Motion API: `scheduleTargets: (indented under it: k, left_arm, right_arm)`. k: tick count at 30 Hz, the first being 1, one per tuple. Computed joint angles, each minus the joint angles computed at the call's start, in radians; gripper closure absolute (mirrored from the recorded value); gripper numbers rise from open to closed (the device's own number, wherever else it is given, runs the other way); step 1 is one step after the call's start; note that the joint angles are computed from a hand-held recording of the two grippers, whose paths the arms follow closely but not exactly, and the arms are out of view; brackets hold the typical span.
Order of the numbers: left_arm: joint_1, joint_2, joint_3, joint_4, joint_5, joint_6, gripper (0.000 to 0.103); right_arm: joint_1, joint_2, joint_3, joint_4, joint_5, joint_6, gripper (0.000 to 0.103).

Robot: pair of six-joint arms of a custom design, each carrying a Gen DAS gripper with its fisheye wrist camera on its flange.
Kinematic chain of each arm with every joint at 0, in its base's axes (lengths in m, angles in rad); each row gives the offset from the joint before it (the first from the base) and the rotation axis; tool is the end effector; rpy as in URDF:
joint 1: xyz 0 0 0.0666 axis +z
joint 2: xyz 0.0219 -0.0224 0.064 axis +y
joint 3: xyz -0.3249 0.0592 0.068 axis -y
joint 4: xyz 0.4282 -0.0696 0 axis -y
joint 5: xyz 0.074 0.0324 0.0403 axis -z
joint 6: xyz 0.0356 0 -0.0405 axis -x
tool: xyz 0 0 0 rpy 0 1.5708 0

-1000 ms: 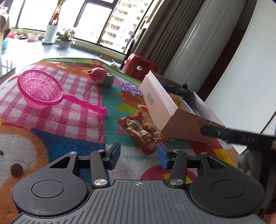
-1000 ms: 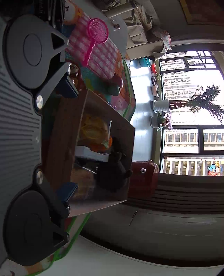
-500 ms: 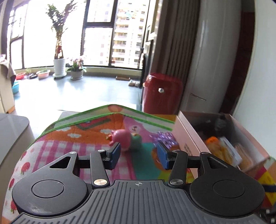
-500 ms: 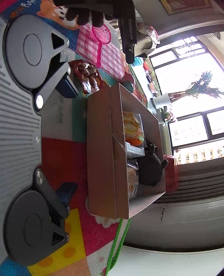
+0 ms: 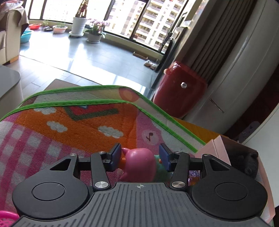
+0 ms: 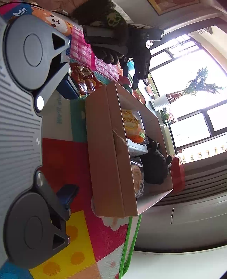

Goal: Organize objects
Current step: 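Grasp the pink pig toy with the left tool and lift it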

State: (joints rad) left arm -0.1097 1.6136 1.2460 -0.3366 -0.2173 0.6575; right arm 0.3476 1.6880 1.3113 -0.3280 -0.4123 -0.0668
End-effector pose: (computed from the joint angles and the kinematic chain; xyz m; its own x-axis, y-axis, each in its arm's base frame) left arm 0.5834 -0.0569 0.2278 -0.4749 -0.5481 -0.6885 -0.4379 0.8258 -0.3553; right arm 0.5657 0.2197 0.2186 -0.6477 -0.1696 -0.7428 -0.5571 0.7705 0.3099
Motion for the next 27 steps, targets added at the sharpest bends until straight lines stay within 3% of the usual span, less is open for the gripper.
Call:
scheduleTargets:
  k: [4,8,13,17,20,22,25,27]
  left_arm:
    - [-0.046,-0.039,-0.038,0.017,-0.062,-0.165,0.051]
    - [-0.075,-0.087,-0.076,-0.011,-0.050,-0.328,0.048]
    - [-0.083,-0.134,-0.135,-0.056,0.016,-0.361,0.049]
    - [-0.110,-0.159,-0.170,-0.061,-0.029,-0.405,0.049]
    - [-0.124,-0.176,-0.181,-0.044,-0.114,-0.402,0.049]
    - [-0.117,-0.188,-0.184,-0.011,-0.148,-0.343,0.049]
    - [-0.094,-0.194,-0.177,0.037,-0.147,-0.232,0.049]
    - [-0.071,-0.168,-0.133,0.014,-0.110,-0.174,0.049]
  right_arm:
    - [-0.001,0.005,0.006,-0.008,-0.004,-0.005,0.000]
    - [0.000,0.005,0.006,-0.007,-0.003,-0.006,0.000]
    - [0.001,0.005,0.004,-0.004,0.003,-0.007,0.000]
    - [0.002,0.005,0.004,-0.004,0.007,-0.009,0.000]
    - [0.002,0.006,0.004,-0.005,0.009,-0.008,0.000]
    - [0.002,0.006,0.004,-0.005,0.009,-0.008,0.000]
    - [0.002,0.006,0.005,-0.005,0.009,-0.008,0.000]
    - [0.002,0.006,0.005,-0.005,0.009,-0.008,0.000]
